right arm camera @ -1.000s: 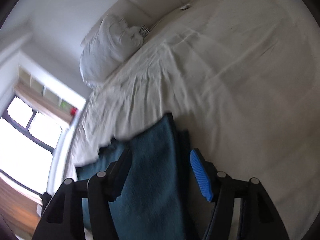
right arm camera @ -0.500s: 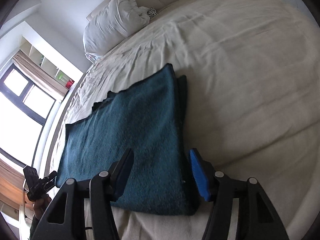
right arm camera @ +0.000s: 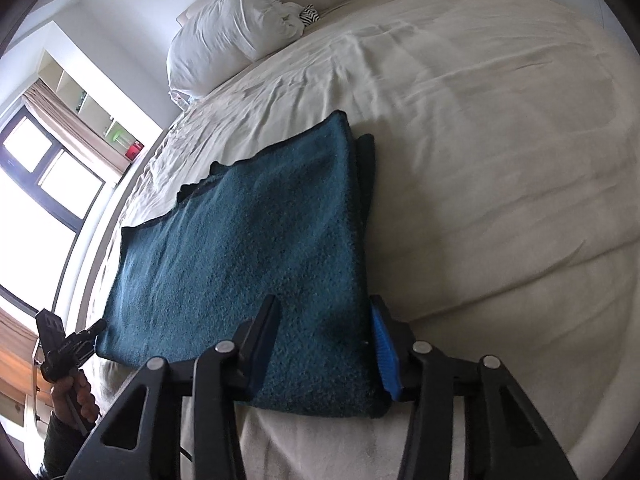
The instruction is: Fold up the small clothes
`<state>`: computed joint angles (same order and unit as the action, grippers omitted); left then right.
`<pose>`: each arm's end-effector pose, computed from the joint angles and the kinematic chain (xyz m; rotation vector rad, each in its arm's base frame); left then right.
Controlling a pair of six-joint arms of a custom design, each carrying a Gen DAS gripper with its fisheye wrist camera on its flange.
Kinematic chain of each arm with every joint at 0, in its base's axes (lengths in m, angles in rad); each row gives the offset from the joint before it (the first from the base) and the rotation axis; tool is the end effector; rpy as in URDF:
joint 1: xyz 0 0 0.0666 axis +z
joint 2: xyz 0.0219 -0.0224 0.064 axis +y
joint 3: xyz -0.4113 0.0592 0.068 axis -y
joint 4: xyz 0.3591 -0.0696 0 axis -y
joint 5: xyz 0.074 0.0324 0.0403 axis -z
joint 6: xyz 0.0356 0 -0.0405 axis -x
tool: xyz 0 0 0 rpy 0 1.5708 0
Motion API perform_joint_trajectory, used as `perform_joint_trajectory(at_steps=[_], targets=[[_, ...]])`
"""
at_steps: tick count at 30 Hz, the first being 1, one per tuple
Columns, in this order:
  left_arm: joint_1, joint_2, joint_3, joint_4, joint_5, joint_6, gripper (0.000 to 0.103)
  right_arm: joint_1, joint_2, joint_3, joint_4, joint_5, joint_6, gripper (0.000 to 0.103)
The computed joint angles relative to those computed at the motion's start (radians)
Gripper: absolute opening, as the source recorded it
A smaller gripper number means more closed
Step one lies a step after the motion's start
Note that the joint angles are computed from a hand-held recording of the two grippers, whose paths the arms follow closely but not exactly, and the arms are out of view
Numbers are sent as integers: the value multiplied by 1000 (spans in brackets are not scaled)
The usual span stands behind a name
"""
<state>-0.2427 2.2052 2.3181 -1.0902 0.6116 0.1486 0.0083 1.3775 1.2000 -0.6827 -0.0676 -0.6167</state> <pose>0.7082 -0.1968 0.3764 0.3623 2.5111 -0.9322 0.4343 0.0056 0.4008 0.7078 2.3577 0.3600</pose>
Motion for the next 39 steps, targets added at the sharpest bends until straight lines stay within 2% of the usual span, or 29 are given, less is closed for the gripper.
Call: perform_joint_trajectory(at_steps=[5,6,8,9,10,13,17,24,31,35,36,39], targets=[[-4,20,42,-47,3,-26,13,5,9,13,-29,13,33,35],[-2,31,61,-64,17,-23,13,5,10,15,-27,12,37,29],[2,50,92,-92,36,-14,13,5,18,24,-35,16,44,27],[3,56,103,-100,41,-13,12,5,22,28,-39,18,47,22],[3,60,114,-111,36,-21,12,3,27,33,-44,18,50,16],[-1,56,115,-115,13,-43,10,6,28,40,-52,31,56,9],[-6,26,70,-77,-7,-48,8,12,15,32,-47,44,49,8],[4,-38,-46,-2,23,-23,7,-13,-27,-18,9,-24,-21,7],[7,-87,-152,32,23,-13,7,-20,-43,-53,13,-39,-39,7],[14,-109,-197,95,55,11,7,-25,-50,-63,20,-39,-42,7],[13,-108,-193,101,58,8,8,-24,-49,-60,19,-37,-36,7],[10,-77,-126,52,36,-10,8,-20,-37,-46,17,-44,-4,7]])
